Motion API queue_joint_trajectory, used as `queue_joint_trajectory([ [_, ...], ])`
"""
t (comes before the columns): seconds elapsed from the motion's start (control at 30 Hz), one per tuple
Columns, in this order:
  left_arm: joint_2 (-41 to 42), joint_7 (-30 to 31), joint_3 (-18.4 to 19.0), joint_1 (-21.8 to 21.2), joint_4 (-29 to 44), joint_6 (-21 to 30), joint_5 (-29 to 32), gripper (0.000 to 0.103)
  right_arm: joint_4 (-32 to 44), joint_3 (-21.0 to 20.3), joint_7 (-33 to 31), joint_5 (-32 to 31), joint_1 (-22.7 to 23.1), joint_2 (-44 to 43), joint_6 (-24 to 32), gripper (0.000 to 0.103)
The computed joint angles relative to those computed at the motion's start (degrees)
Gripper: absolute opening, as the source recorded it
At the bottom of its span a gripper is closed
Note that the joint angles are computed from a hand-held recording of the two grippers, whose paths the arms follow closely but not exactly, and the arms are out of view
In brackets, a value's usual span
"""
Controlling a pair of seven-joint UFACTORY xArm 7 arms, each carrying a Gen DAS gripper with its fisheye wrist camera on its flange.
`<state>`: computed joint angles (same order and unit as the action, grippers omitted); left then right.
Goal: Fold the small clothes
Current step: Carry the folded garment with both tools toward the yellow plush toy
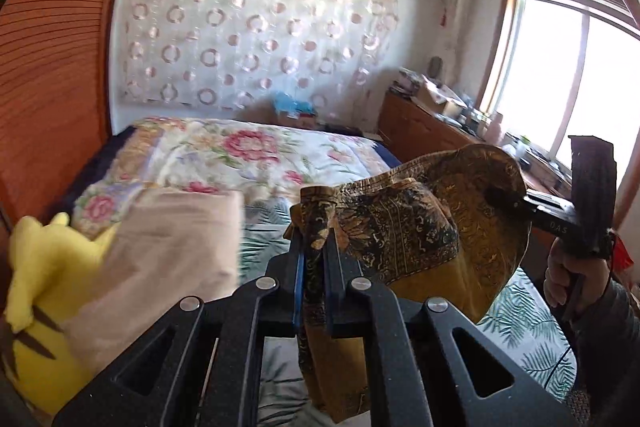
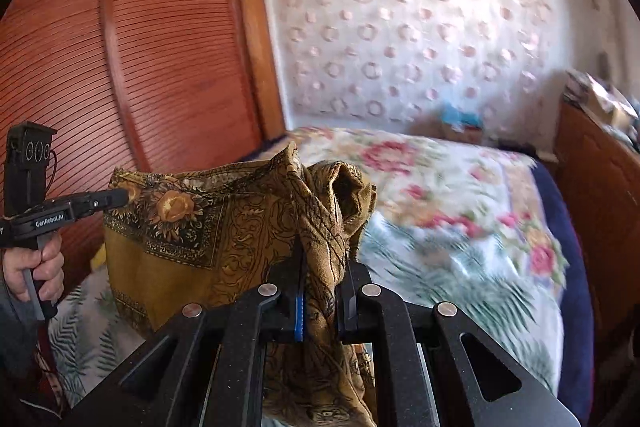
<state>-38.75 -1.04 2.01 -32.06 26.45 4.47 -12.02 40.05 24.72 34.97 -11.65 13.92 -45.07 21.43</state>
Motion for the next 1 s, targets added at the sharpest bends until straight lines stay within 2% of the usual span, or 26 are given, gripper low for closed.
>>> queue_joint_trajectory([
  [0.07, -2.76, -0.08, 0.60, 2.97, -2.39, -0.21, 0.48, 0.008, 3.73, 1.23, -0.97, -1.35, -1.46, 4.97, -2.26, 0.010],
  [0.17, -4.37, 0.28, 3.34, 4.41, -4.73, -1.35, 0.26, 0.008, 11.56, 3.78, -2.47, -4.58, -4.14, 14.26, -3.67, 0.010],
  [0.3, -5.96, 0.26, 6.35, 6.23, -7.82, -3.32, -0.14, 0.008, 23.14, 7.56, -3.37, -12.70, -6.71, 26.42, -1.84, 0.010],
  [0.43, -7.49, 1.04, 8.67, 8.56, -10.97, -3.46, 0.31, 0.008, 34.21, 7.32, -6.68, -19.07, -5.54, 38.60, 1.02, 0.010],
  [0.5, -8.57, 2.05, 9.38, 10.45, -12.82, -3.30, 0.92, 0.008, 40.56, 7.08, -8.78, -21.71, -3.80, 44.95, 3.58, 0.010],
  [0.57, -8.17, 2.06, 9.34, 11.61, -13.34, -3.08, 0.95, 0.008, 48.15, 5.10, -11.64, -23.24, 0.09, 51.72, 6.74, 0.010],
  [0.6, -7.81, 2.34, 10.07, 11.79, -13.83, -3.37, 0.85, 0.008, 50.10, 6.07, -13.54, -22.83, -0.61, 53.01, 8.03, 0.010],
  [0.63, -7.56, 2.51, 10.52, 11.93, -13.94, -3.37, 0.76, 0.008, 53.87, 5.55, -14.49, -23.91, 1.09, 56.14, 9.71, 0.010],
  [0.77, -7.49, 3.04, 12.23, 12.53, -14.99, -3.66, 0.07, 0.008, 68.09, 3.27, -20.34, -24.37, 7.00, 66.68, 15.53, 0.010],
  [0.87, -6.87, 3.12, 12.16, 13.24, -15.61, -3.98, -0.10, 0.008, 75.52, 1.65, -23.62, -22.20, 9.92, 72.06, 18.67, 0.011],
  [0.93, -6.22, 2.94, 11.93, 13.49, -15.92, -4.52, -0.21, 0.008, 81.01, -0.01, -24.03, -20.55, 11.72, 75.51, 21.01, 0.016],
  [0.97, -6.39, 2.64, 11.28, 14.05, -16.19, -4.44, -0.13, 0.008, 81.27, -0.63, -23.53, -19.57, 12.00, 75.60, 20.64, 0.024],
  [1.0, -6.11, 2.39, 10.98, 14.29, -16.49, -5.01, -0.11, 0.008, 81.63, -2.22, -21.90, -19.91, 12.89, 75.70, 19.97, 0.027],
])
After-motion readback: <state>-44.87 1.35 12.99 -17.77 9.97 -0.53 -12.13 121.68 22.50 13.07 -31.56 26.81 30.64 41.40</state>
